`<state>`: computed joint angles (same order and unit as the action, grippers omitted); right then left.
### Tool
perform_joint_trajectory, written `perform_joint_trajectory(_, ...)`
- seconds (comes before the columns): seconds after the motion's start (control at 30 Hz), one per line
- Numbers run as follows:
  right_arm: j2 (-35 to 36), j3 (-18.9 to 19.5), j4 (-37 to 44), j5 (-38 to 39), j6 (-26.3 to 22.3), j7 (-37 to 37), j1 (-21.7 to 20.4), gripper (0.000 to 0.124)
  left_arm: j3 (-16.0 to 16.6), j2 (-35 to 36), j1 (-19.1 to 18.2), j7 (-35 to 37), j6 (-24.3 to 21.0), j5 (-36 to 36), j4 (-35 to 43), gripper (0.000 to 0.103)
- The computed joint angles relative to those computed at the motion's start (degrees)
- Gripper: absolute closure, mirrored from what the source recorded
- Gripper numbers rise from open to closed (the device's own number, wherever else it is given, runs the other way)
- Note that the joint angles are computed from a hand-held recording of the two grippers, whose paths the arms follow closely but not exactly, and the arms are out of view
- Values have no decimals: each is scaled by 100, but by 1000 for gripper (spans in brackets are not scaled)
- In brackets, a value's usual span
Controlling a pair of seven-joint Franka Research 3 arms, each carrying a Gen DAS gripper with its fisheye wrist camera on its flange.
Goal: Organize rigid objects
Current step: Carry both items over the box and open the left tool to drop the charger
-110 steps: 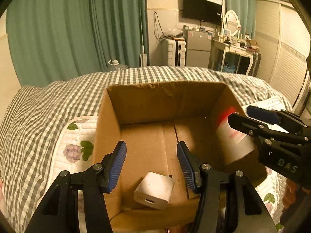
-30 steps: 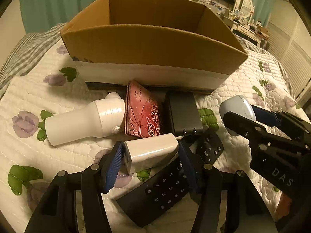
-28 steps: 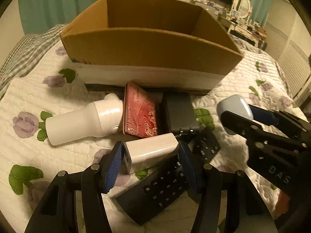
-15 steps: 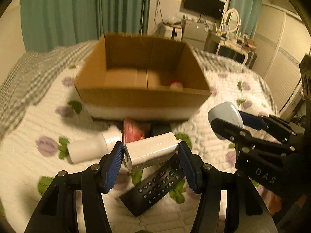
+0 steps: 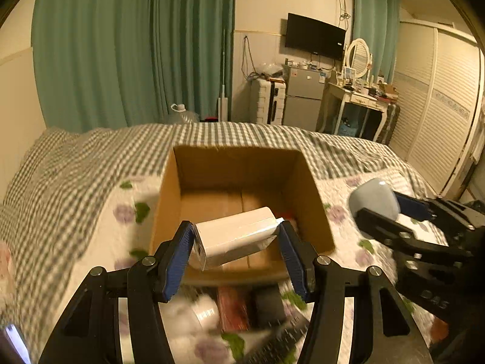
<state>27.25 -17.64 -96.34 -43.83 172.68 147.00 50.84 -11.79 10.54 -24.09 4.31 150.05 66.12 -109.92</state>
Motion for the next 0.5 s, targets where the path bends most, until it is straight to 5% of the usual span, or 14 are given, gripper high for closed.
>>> perform_joint_trajectory(0.5,1717,1099,2212,2121,-476,-2387,-1150,76,541,1682,-31,1713,313,-1114,1558,45)
